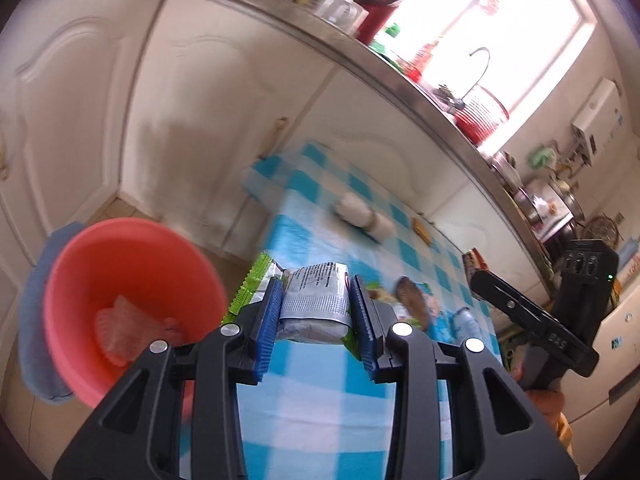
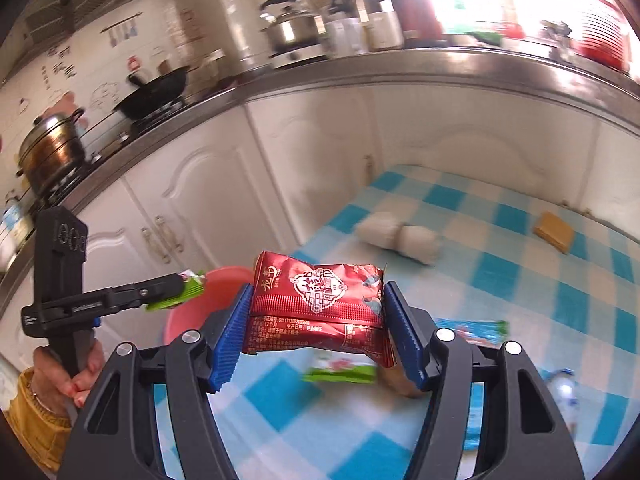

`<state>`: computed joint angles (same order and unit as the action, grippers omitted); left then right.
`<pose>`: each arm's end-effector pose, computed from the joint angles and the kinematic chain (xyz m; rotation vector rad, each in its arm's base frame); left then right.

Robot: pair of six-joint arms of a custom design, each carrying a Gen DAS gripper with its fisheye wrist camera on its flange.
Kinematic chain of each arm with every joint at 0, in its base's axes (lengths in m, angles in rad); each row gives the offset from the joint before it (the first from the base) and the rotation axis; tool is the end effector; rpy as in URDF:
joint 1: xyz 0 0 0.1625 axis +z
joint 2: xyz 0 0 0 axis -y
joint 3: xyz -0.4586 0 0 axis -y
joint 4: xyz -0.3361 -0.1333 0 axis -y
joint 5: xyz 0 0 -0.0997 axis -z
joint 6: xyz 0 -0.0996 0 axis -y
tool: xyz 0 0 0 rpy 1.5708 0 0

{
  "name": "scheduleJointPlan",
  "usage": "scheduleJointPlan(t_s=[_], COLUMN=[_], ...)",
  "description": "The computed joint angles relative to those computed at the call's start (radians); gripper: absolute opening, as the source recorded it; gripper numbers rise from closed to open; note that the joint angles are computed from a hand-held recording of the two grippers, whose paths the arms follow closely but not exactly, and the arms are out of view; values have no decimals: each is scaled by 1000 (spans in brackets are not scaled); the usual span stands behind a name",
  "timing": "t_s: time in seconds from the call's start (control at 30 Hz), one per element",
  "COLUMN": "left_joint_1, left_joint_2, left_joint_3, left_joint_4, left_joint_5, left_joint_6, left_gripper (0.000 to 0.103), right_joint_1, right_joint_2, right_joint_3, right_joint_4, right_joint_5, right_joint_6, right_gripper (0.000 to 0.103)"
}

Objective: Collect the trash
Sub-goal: 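Carry both wrappers to the red bucket and open both tools to drop them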

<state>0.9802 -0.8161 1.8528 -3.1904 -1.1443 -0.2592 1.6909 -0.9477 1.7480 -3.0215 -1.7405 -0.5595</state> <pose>-0.1994 -0.6108 0.1865 0.2843 2.8101 -1.0220 0.1924 -0.6219 0.2760 0.8318 -2.5866 0.8434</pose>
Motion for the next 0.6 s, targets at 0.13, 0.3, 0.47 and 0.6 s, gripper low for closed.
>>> scheduleJointPlan(t_s=[0.13,0.3,0.47,0.6], left_joint_1=[28,77,108,113], left_joint_2=[-38,-58,-46,-45], left_joint_3=[50,72,72,93], left_joint_4=[-32,-34,-29,-67], left_joint_5=[52,76,130,185], left_joint_6=[-27,-55,-78,-87], left_gripper=[37,38,64,75], right_joint_1=[58,112,143,143], right_joint_2=[75,172,266,290], right_joint_3=[-52,-121,-188,-184], right_joint_4=[64,130,162,124], right_joint_5=[-3,-26,-66,-62], right_joint_6=[-15,-37,-42,-9], right_gripper=[66,66,79,87])
